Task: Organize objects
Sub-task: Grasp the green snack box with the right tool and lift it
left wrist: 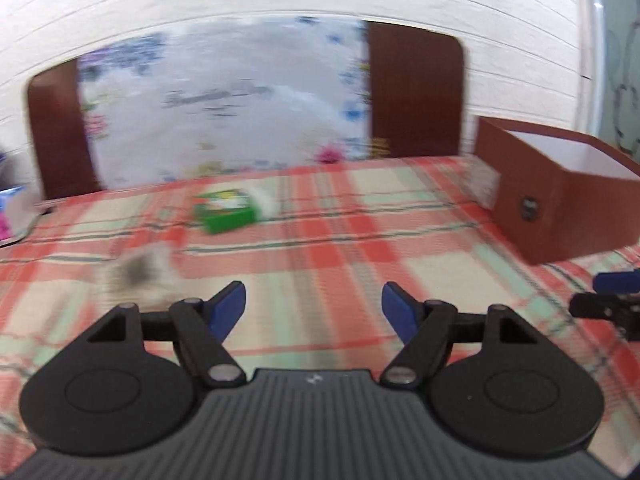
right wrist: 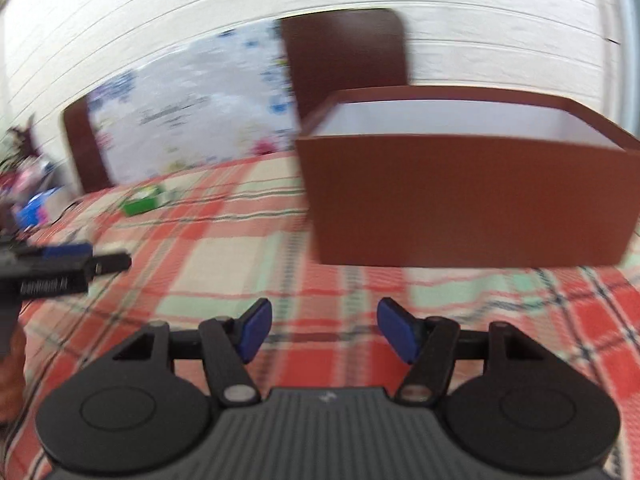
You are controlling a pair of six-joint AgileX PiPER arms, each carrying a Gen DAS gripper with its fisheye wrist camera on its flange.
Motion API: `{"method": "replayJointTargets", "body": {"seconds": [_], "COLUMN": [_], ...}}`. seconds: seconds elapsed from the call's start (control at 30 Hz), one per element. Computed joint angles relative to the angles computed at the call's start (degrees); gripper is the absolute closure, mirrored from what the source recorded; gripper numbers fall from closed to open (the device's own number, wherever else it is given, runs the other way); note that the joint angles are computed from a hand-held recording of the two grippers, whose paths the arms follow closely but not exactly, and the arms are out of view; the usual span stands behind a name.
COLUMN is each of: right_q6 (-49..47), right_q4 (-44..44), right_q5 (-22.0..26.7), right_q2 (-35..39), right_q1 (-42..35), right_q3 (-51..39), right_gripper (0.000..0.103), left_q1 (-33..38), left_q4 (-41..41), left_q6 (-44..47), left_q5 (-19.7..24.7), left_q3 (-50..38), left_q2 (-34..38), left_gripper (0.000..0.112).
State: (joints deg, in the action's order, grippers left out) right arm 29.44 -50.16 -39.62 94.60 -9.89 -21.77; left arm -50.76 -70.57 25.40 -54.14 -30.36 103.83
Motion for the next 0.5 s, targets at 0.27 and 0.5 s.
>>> {"method": "replayJointTargets", "body": {"seconds": [0.27, 0.5], "right_q6": [2.9, 10.2], "right_q4": [9.7, 10.2], "right_q5": [14.6, 22.8], "right_q2": [8.7, 26.0], "right_q1": [26.6, 38.9], "right_q3": [-20.4, -49.7], "right_gripper": [0.028, 0.000], "left_q1": [13.5, 13.4], "left_q4": [12.5, 19.6], "left_q6": [-26.6, -32.6], "left_q5": [-0.1, -3.7], "left_q3": [10.4, 12.2], "left_q2": [-0.1, 1.6], "left_gripper": [0.038, 0.038]}}
